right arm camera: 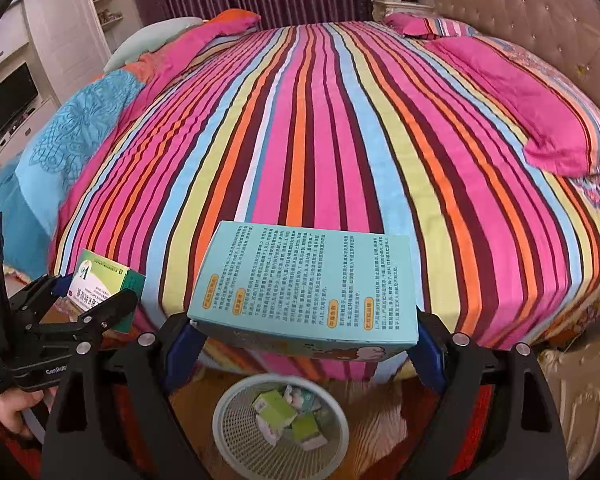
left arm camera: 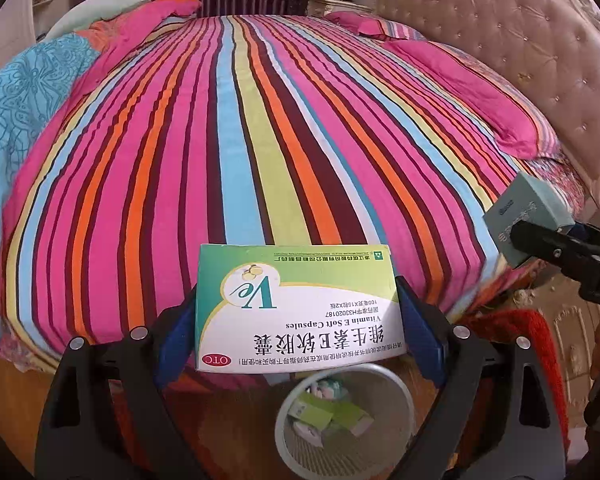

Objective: Collect trash
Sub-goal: 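Carry both held boxes down off the bed over the white wastebasket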

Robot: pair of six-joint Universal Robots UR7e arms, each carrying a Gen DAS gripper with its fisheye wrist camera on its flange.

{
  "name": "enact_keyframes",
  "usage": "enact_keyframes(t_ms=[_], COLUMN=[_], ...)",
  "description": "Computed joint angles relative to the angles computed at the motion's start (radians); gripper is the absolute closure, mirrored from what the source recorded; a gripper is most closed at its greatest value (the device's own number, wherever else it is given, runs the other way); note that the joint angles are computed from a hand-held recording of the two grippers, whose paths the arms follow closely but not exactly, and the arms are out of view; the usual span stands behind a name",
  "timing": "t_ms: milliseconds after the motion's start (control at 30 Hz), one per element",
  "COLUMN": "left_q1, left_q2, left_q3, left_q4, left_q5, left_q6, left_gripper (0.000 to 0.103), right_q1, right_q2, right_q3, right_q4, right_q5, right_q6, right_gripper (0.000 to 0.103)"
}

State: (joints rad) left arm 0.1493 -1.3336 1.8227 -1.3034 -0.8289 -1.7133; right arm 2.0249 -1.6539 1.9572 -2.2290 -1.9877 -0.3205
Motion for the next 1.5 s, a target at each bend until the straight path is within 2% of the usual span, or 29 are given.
enact_keyframes(t_ms=[167,333,633,1267,1500], left_q1=[-0.046,-0.085,-0.093,-0.020,0.027], left_q2=[0.008,0.014,0.030,0.065,0.059], left_q3=[0.025,0.079,0.139,0.215,0.264], left_q4=[-0.032,-0.115,-0.241,-0.407,-0.497], left_q5=[-0.047,-0.126,-0.214,-0.388,-0.484], left_q6=[0.008,0.007,0.012,0.088,0.107], left_gripper=[0.016,0.016,0.016,0.016,0.016], right_q1=[-0.004,-0.002,-0.025,-0.118,-0.145], right_q2=[-0.059,-0.107,-0.154,-0.126,-0.089], right_q3=[0.048,0.094,0.138,0.154,0.147], right_q4=[0.049,0.096,0.189,0.402,0.464], right_q5=[0.007,0.007,0.012,0.035,0.038], right_q6=[0.023,0.046,0.103,0.216,0.255], right_gripper=[0.020,0.020,0.020,0.020,0.020])
